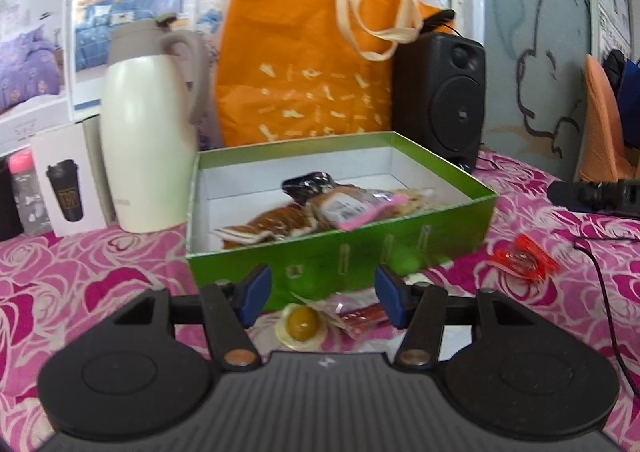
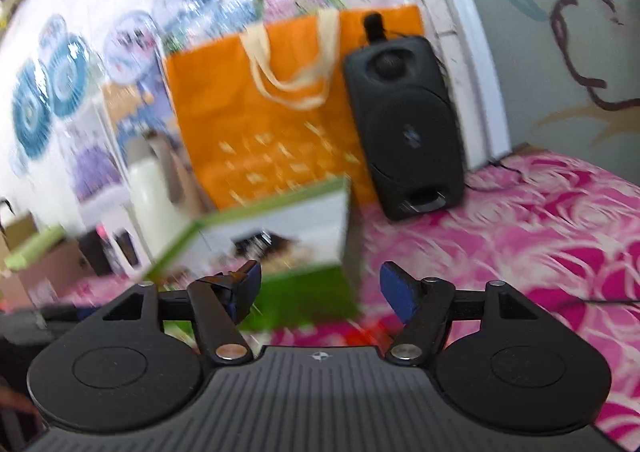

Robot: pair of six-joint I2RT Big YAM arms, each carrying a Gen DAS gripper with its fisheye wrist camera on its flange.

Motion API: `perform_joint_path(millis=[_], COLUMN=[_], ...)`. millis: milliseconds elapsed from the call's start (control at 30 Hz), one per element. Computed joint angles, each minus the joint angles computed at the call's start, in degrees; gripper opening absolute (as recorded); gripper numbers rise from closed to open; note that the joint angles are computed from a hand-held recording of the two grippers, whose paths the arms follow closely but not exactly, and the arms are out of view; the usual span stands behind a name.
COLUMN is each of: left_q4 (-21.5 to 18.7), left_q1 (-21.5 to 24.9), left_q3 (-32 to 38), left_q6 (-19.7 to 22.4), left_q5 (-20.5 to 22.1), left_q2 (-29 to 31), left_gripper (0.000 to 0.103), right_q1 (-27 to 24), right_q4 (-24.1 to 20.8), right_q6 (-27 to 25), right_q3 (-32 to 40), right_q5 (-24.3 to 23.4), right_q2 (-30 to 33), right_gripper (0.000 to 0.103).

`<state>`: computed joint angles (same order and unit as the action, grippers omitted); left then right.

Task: Organize snacks
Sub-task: 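Grasp the red wrapped snack with the right gripper while the left approaches the yellow snack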

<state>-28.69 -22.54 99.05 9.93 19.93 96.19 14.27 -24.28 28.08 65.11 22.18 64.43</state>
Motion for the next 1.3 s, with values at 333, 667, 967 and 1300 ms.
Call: perform_joint_path(millis=[333, 667, 967, 1300], left_q4=[-5.0, -10.1, -15.4, -20.4], left_q1=[-0.9, -0.2, 3.5, 3.2], left_q3=[0.8, 3.7, 8.1, 14.3], left_q6=[3.0, 3.1, -0.1, 3.4], left_q5=[0.4, -2.3, 6.0, 2.4], left_q2=[0.9, 3.1, 5.5, 9.9], left_gripper=[0.057, 0.058, 0.060, 0.061], right_q1=[0.7, -0.3, -2.5, -3.6], right_q4=[-8.3, -17.4, -24.5, -25.5], right_q6=[-9.6, -12.0, -9.0, -7.3], right_q3=[1.8, 7.7, 11.0, 11.4], right_q5=[0.1, 0.7, -1.1, -3.8], right_q2=[0.9, 8.0, 11.6, 12.1], right_gripper=[0.098, 0.103, 0.103, 0.103])
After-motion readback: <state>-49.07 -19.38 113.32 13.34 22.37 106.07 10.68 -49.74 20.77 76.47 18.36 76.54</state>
